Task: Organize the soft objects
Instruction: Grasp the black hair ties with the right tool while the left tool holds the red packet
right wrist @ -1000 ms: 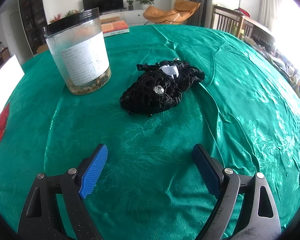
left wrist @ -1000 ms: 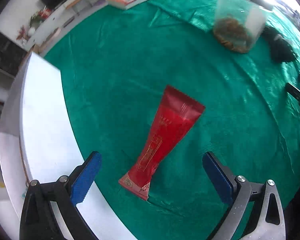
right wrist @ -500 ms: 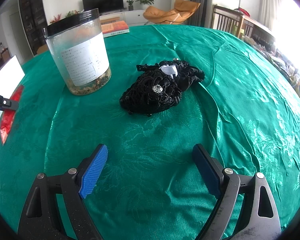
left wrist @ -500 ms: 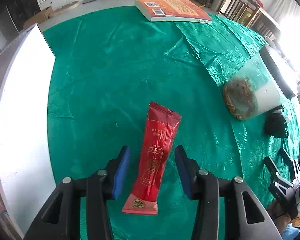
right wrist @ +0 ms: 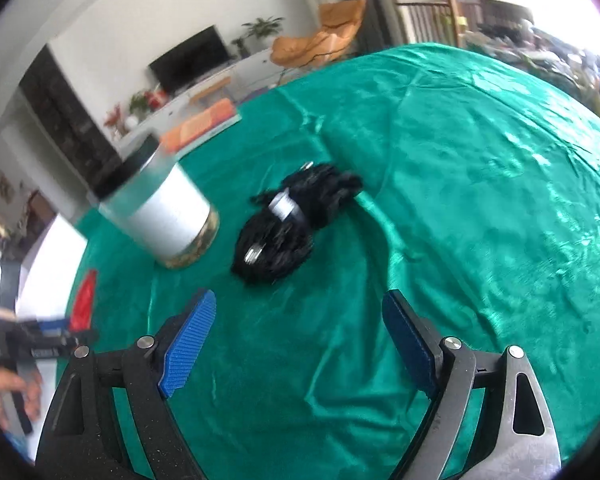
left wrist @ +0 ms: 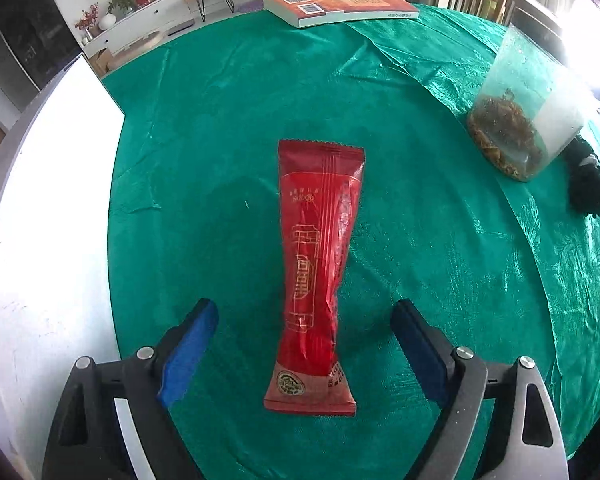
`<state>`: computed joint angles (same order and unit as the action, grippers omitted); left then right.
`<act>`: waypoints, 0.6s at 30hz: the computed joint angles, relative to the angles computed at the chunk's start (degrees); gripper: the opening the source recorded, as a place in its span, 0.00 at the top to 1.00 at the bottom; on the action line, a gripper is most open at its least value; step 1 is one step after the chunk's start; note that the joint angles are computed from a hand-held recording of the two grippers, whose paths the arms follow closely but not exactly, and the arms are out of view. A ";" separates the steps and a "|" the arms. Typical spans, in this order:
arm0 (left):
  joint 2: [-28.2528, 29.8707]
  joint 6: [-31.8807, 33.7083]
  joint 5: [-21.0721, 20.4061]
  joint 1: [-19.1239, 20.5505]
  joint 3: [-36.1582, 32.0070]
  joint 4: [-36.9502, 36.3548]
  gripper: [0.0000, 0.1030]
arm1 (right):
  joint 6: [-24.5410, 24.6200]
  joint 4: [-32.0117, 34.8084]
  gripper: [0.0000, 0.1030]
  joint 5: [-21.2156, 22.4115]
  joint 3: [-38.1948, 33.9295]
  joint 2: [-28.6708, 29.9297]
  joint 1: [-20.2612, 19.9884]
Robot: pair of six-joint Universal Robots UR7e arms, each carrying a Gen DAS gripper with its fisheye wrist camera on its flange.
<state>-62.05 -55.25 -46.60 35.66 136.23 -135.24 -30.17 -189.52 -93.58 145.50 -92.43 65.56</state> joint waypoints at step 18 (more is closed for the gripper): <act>-20.51 -0.82 3.10 -7.85 4.32 -6.62 0.84 | -0.08 18.64 0.70 -23.40 -24.12 12.97 28.96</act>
